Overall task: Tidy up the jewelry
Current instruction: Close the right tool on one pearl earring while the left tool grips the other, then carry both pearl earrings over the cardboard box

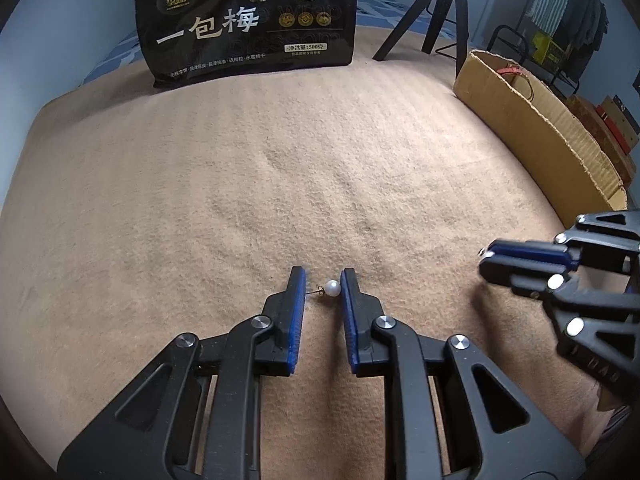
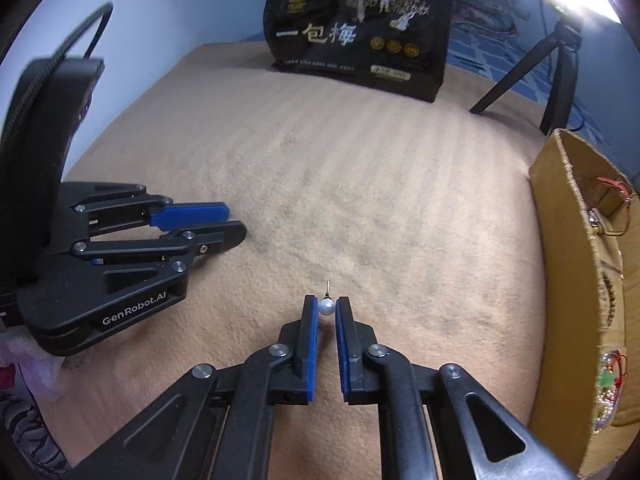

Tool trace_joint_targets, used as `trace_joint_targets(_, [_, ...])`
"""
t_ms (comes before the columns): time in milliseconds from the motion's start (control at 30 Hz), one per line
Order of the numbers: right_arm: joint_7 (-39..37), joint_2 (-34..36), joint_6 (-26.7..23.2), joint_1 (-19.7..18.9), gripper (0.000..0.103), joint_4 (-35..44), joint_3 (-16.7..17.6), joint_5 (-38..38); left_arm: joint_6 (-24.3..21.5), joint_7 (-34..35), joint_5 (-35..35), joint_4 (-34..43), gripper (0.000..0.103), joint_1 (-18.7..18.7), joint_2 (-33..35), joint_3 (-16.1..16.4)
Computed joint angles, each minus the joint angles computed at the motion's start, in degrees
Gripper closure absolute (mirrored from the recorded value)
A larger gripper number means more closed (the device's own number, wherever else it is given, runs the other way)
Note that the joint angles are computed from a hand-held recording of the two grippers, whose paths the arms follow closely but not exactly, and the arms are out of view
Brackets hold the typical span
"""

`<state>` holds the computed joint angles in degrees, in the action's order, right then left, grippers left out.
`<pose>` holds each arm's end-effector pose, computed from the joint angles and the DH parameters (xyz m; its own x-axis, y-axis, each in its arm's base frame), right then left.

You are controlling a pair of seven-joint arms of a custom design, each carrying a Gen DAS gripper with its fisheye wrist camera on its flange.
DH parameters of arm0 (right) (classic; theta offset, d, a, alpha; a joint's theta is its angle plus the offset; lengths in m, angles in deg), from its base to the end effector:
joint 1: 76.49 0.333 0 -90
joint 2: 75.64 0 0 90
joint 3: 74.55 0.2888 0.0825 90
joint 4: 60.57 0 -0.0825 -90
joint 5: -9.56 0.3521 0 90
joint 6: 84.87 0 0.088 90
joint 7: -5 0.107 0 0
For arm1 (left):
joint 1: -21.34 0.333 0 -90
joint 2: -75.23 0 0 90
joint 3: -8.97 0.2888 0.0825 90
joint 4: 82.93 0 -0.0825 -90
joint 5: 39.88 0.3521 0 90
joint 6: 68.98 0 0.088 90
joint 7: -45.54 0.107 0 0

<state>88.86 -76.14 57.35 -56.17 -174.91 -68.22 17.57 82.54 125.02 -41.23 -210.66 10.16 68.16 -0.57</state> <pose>0.5040 0.2525 0.5033 0.4807 -0.8736 -0.0757 -0.7859 -0.3909 -0.4792 0.4876 -0.1862 0.4736 -0.1882 -0.9777 0.0933 -0.8563 0.1168 -0.5030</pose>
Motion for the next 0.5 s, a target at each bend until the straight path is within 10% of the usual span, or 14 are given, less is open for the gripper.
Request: trace_joint_targets(500, [1.9, -8.1, 3.9, -3.8, 0.096, -4.5, -1.3, -1.5, 0.3, -0.4, -2.5, 2.6, 0.087, -2.3, -2.1, -0.5])
